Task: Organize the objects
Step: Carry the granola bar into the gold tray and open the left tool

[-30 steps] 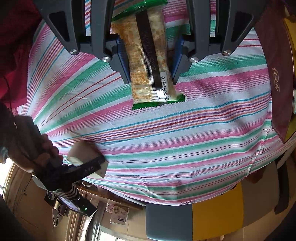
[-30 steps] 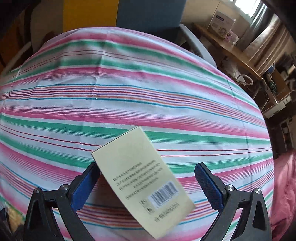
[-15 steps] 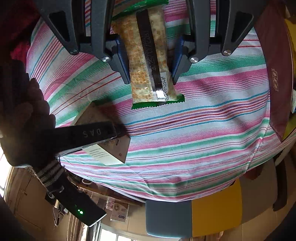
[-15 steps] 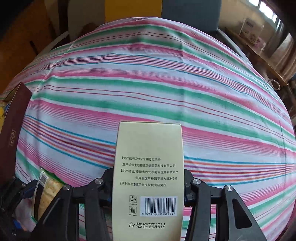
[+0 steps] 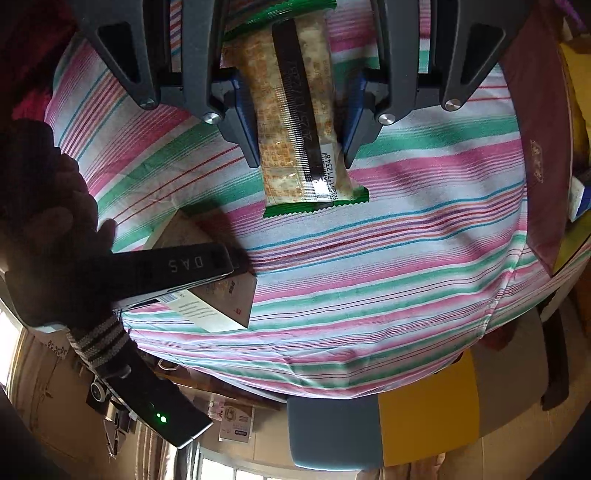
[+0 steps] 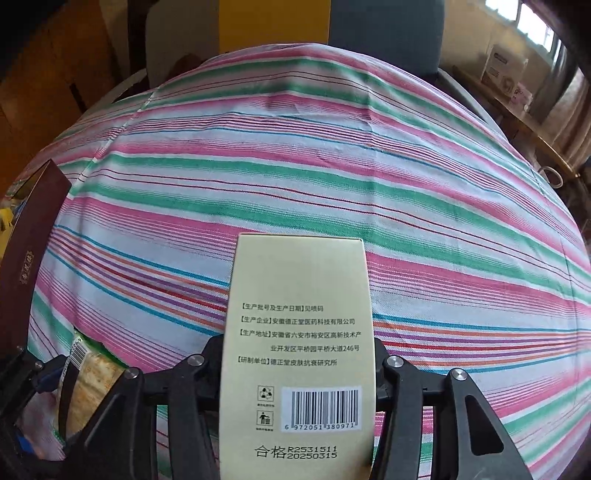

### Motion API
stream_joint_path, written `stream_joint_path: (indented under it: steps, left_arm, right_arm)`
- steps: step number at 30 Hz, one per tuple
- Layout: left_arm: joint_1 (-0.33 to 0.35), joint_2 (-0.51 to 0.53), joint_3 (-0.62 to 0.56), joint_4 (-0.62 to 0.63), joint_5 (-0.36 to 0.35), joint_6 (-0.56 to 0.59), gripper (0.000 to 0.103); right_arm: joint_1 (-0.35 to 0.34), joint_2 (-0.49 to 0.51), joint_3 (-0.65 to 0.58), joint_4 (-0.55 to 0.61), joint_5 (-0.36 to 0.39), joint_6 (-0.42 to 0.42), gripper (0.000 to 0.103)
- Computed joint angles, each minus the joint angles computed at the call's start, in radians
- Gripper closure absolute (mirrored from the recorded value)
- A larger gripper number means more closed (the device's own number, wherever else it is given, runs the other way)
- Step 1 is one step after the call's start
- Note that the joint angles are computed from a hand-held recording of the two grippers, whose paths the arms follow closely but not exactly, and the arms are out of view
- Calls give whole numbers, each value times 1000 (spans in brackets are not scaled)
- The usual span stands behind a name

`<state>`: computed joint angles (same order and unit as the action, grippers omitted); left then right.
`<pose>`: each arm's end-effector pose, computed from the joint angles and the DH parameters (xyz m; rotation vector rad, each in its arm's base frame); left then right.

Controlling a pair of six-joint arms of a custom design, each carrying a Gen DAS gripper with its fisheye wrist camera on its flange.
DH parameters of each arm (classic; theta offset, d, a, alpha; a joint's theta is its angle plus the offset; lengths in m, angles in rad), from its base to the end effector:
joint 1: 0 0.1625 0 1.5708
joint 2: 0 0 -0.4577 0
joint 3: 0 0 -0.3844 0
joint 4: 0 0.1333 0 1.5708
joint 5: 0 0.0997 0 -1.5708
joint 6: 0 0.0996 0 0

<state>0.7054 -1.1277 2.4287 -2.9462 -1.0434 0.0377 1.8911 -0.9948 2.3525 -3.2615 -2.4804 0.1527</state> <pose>-0.1891 -0.4019 0.1271 1.1378 2.4074 -0.3798 0.1920 -0.4050 0.1454 0.0041 -2.2632 0.6269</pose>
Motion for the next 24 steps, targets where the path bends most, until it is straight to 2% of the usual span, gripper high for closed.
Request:
stream_joint_path:
  steps: [2, 6, 10, 13, 16, 20, 22, 24]
  left_arm:
    - [-2, -19, -1, 32, -3, -10, 64]
    - [0, -98, -1, 86, -55, -43, 64]
    - [-8, -237, -17, 150, -115, -79, 64]
    - [8, -319, -52, 181, -97, -95, 64]
    - [58, -373, -106, 242, -48, -147, 64]
    - [178, -397, -175, 306, -32, -227, 64]
    - [219, -409, -185, 330, -14, -243, 64]
    - [253, -416, -192, 352, -25, -263, 64]
  right_arm:
    - [2, 5, 1, -13, -3, -9, 49]
    - [-1, 34, -9, -66, -20, -70, 50]
    - [8, 40, -3, -81, -28, -76, 50]
    - [10, 41, -4, -82, -31, -77, 50]
    - [17, 45, -2, -83, -40, -74, 50]
    - [21, 50, -4, -83, -50, -78, 50]
    - [21, 51, -4, -86, -50, -82, 50]
    - [22, 51, -5, -84, -52, -83, 50]
